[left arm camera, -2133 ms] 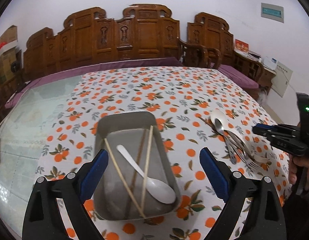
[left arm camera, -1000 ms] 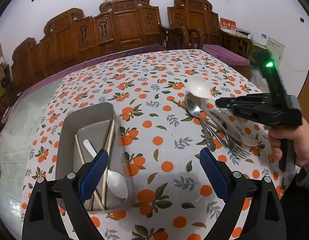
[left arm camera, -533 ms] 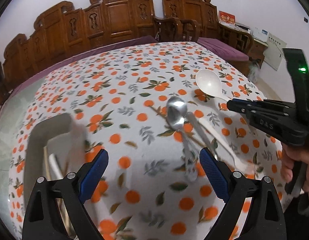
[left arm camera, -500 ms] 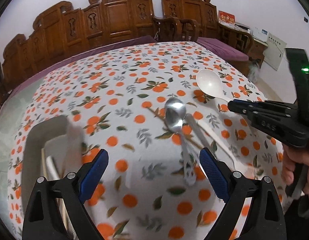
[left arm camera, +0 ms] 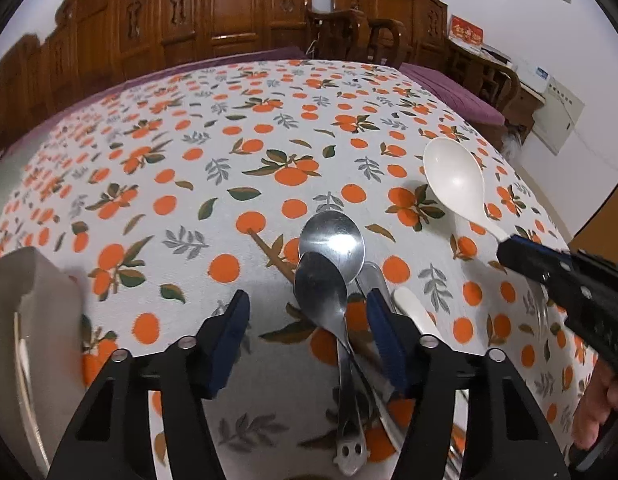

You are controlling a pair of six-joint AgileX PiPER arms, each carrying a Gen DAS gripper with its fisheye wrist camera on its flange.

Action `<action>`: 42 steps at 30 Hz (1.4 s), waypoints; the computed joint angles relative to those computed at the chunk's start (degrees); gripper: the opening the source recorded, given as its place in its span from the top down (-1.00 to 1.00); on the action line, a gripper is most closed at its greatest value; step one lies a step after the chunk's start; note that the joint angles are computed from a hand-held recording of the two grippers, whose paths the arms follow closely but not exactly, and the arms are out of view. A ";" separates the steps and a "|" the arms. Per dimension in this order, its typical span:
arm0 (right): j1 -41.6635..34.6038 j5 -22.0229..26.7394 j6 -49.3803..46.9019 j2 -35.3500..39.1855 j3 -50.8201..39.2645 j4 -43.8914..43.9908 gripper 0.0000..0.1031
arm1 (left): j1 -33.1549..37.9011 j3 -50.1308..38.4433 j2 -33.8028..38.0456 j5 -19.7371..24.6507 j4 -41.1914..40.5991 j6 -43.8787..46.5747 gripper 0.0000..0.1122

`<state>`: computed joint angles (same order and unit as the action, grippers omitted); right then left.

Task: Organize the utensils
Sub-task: 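Grasp a metal spoon from the pile with the left tool while the right tool holds the white spoon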

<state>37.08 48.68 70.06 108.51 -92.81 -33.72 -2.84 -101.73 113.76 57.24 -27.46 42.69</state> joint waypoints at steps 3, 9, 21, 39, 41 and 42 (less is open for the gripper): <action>0.01 -0.51 -0.52 0.08 -0.23 0.38 0.80 | -0.22 -0.65 0.81 0.09 -0.68 -0.13 0.22; -0.29 -1.52 -0.13 -0.40 0.40 0.61 0.80 | -0.80 -1.38 1.88 0.56 -0.19 -0.12 0.51; -0.08 -1.17 -0.97 0.05 -0.49 0.98 0.80 | -0.04 3.23 -2.22 -1.62 -3.03 4.60 0.55; 2.75 1.27 -4.53 3.44 -7.05 0.11 0.80 | 9.23 10.33 -12.35 -2.66 -16.46 17.84 0.57; 3.29 2.36 -5.66 4.32 -8.62 0.10 0.80 | 10.31 9.72 -12.63 -1.60 -17.47 17.90 0.57; 3.58 2.73 -6.05 4.63 -9.22 -0.04 0.80 | 10.61 9.54 -12.72 -1.20 -17.78 17.94 0.58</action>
